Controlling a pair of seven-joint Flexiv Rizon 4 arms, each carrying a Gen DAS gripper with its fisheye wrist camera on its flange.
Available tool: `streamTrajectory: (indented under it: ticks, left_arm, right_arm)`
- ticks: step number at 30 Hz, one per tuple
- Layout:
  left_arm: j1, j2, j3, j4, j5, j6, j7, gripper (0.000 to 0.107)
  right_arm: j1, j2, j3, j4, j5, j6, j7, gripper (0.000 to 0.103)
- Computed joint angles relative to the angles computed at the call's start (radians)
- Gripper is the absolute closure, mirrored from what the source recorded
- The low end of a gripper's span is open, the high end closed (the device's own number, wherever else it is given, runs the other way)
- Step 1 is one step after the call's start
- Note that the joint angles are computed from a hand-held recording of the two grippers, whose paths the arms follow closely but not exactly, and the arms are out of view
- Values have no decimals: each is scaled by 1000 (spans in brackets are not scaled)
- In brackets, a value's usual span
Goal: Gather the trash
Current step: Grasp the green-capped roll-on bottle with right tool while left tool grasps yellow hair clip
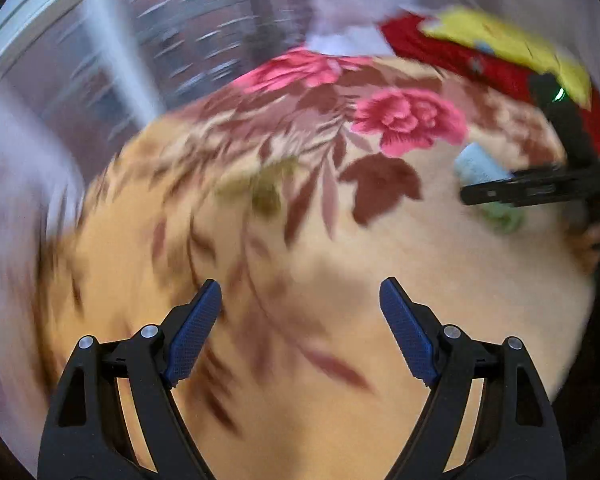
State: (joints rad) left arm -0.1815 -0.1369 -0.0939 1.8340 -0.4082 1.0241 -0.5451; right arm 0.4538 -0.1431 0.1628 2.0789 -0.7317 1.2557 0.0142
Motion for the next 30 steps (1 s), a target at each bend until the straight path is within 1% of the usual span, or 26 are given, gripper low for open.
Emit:
streamTrajectory:
  ticks: [1, 2, 3, 6, 9, 10, 12, 13, 16, 17, 20, 21, 23, 26, 27, 28, 29, 30]
  left_arm:
    - [7, -48, -8, -68, 35, -27, 42, 27]
    - [16, -74, -16, -109, 37, -61, 77, 27]
    - [26, -112, -23, -171, 50, -115, 113, 27]
    - [29, -208, -25, -326, 116, -243, 137, 27]
    - [22, -292, -27, -437, 162, -311, 162, 27]
    - [19, -317, -29, -464, 175, -309, 178, 27]
    - [14, -344, -37, -480, 186, -267, 219, 27]
    - [17, -360, -47, -488, 183, -240, 257, 27]
    - [23, -398, -71, -531, 166, -237, 344, 27]
    - [23, -417, -74, -560, 164, -263, 367, 27]
    - [17, -468, -56, -670, 186, -438, 392, 27]
    - [18, -475, -53, -677, 193, -459, 417, 27]
    - [25, -484, -57, -678, 182, -470, 458, 27]
    - [27, -519, -58, -727, 147, -525, 430, 27]
    - [28, -528, -58, -738, 136, -540, 416, 29]
    - [31, -531, -60, -737, 124, -546, 406, 35]
    - [39, -524, -65, -717, 100, -541, 394, 38]
    - [40, -511, -65, -688, 88, -514, 382, 40]
  right_arm:
    - [-1, -2, -1, 2, -1, 11, -2, 55]
    - [-2, -5, -2, 4, -3, 21, 0, 55]
    - [-2, -7, -6, 6, -9, 30, 5, 55]
    - [-3, -9, -14, 12, -22, 53, 17, 55]
    - [-5, -10, -27, 23, -45, 92, 41, 55]
    - [-6, -10, -34, 29, -59, 109, 56, 55]
    - [-7, -10, -43, 36, -83, 129, 78, 55]
    - [-9, -10, -44, 37, -89, 132, 82, 55]
    - [-10, -12, -46, 37, -101, 140, 87, 54]
    - [-11, -13, -47, 39, -104, 146, 91, 54]
    - [-15, -15, -56, 44, -117, 170, 108, 54]
    - [-15, -15, -58, 45, -121, 175, 113, 54]
    - [-15, -15, -62, 47, -130, 179, 120, 54]
    - [-15, -18, -67, 46, -144, 188, 131, 54]
    - [-15, -18, -69, 47, -149, 192, 137, 54]
    - [-15, -17, -71, 49, -156, 194, 143, 54]
    - [-15, -17, -72, 50, -161, 196, 147, 54]
    - [-16, -17, -72, 50, -163, 197, 149, 54]
